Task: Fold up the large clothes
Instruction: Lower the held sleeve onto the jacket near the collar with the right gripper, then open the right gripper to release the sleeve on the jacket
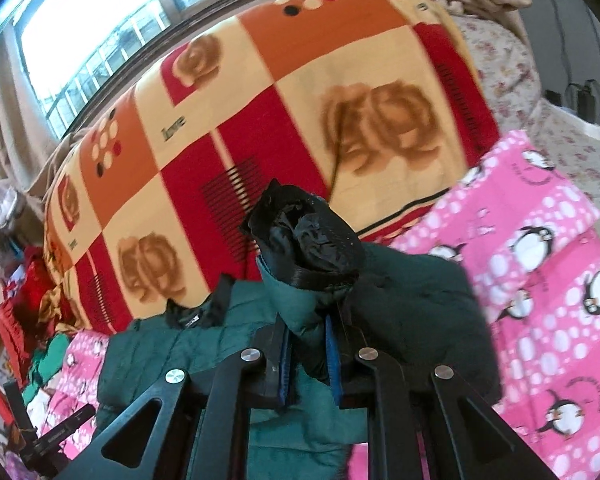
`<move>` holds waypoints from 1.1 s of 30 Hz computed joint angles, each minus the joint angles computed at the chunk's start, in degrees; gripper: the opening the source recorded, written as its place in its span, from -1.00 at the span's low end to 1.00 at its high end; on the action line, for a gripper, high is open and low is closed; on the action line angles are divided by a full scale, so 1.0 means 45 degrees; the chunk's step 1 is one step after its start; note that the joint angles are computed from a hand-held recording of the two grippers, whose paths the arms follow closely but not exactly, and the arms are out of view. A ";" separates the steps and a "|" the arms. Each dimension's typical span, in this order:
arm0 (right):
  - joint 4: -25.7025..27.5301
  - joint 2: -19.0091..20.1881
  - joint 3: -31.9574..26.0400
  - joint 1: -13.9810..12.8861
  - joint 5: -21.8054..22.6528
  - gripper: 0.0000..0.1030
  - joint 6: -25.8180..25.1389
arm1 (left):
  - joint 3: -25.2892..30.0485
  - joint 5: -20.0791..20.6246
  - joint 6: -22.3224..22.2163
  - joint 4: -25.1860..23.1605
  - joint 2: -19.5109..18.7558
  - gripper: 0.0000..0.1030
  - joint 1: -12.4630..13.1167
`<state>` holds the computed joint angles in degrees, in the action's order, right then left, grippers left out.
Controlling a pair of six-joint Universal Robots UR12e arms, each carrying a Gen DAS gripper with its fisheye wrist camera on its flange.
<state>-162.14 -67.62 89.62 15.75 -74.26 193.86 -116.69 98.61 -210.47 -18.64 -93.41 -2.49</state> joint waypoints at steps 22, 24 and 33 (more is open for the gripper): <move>0.1779 0.1445 -0.1774 0.1609 0.1489 -0.72 -0.0557 | -0.0409 -0.0360 -0.0335 0.0276 0.0237 0.70 0.0630; 0.2095 0.1651 -0.2002 0.1764 0.1672 -0.72 -0.0645 | -0.0428 -0.0389 -0.0318 0.0298 0.0233 0.71 0.0671; 0.3116 0.2500 -0.2915 0.2336 0.2492 -0.72 -0.0736 | -0.0501 -0.0763 -0.0412 0.0270 0.0216 0.70 0.0965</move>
<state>-148.12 -56.37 76.50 26.26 -63.04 190.55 -118.94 95.18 -212.32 -17.42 -92.44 1.86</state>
